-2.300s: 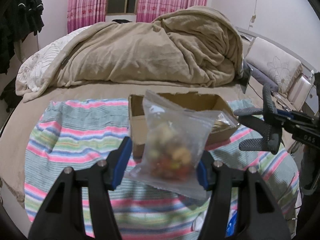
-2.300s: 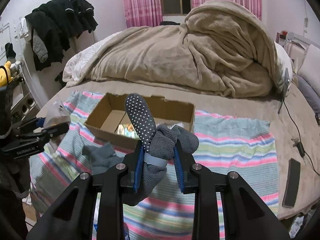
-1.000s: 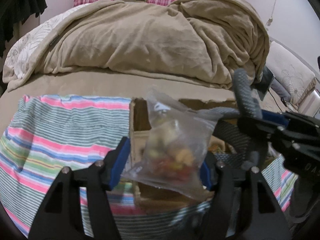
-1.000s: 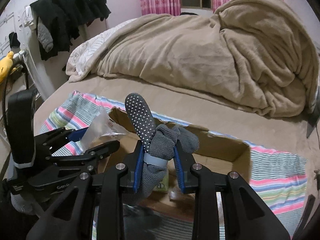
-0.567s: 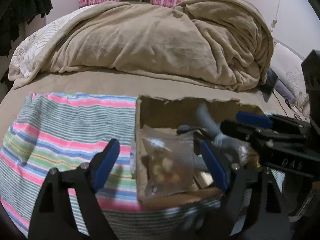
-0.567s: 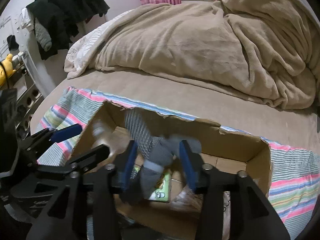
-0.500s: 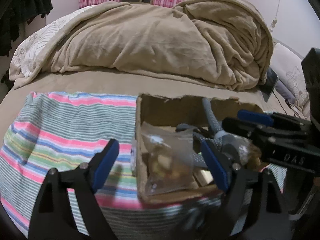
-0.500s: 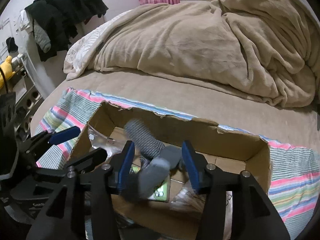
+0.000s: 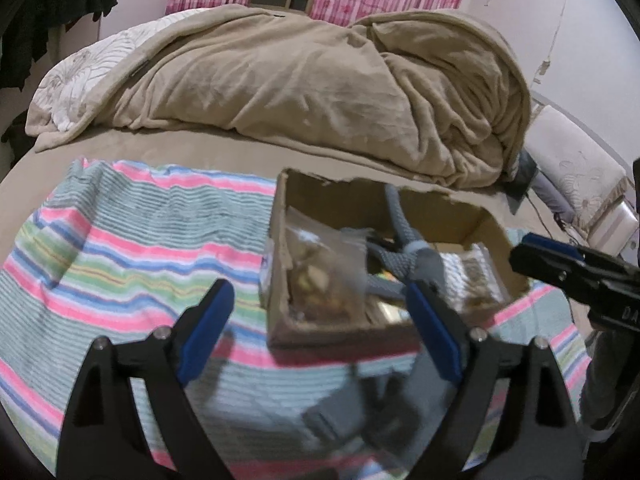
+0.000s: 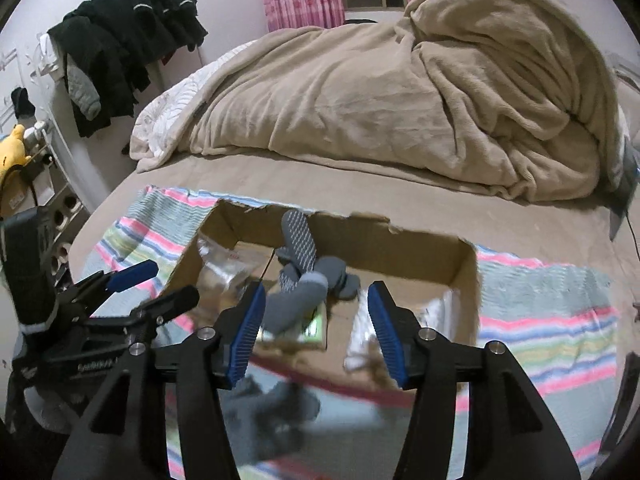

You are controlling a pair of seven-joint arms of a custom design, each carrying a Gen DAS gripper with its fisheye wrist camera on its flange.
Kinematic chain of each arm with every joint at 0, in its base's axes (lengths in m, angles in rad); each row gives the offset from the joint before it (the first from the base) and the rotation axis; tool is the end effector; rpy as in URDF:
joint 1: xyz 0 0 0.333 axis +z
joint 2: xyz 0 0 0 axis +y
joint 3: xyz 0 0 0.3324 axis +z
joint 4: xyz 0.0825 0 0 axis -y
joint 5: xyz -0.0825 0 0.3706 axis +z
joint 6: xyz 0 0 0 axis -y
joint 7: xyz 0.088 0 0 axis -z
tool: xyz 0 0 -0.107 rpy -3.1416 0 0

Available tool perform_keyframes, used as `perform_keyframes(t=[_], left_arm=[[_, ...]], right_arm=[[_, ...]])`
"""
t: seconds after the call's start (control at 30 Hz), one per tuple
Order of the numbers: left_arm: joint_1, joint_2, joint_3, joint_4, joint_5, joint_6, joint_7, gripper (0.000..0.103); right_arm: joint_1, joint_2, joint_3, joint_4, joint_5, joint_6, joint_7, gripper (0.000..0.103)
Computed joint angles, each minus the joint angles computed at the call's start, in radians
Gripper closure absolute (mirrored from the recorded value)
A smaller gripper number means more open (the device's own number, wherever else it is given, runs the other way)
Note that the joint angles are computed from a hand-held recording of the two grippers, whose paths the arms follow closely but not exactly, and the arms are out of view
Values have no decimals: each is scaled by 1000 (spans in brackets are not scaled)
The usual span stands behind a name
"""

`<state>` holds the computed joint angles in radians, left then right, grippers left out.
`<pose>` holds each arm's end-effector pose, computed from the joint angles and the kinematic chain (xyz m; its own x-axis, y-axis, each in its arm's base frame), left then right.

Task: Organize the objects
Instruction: 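Lower the nut bag and dotted gloves into the box and open both tools, then grasp the white socks with the left tool while the right tool grasps the blue tissue pack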

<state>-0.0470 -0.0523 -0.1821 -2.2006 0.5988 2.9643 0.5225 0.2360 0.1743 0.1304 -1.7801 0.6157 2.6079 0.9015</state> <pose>0.5290 -0.1642 0.5161 0.1468 -0.9537 0.2624 -0.6459 -0.2934 -0.7048 0.6102 0.2144 0.5494 0.6047 -0.7812 -0.1547 -0.6268 -0.3471 -0.6976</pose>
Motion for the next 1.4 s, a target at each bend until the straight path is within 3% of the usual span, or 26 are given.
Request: perform_keyframes(t=[0.27, 0.7, 1.07, 1.4], left_arm=[[3, -116, -47, -122, -53, 23, 5, 13], [-10, -249, -110, -248, -198, -36, 103, 13], [-52, -280, -130, -304, -285, -68, 158, 13], [-73, -296, -130, -351, -338, -78, 185, 13]], right_arm=[[6, -147, -27, -171, 73, -20, -80, 45], [71, -320, -86, -419, 60, -19, -132, 44], [111, -401, -107, -572, -13, -53, -136, 43], [131, -398, -105, -642, -77, -93, -136, 44]])
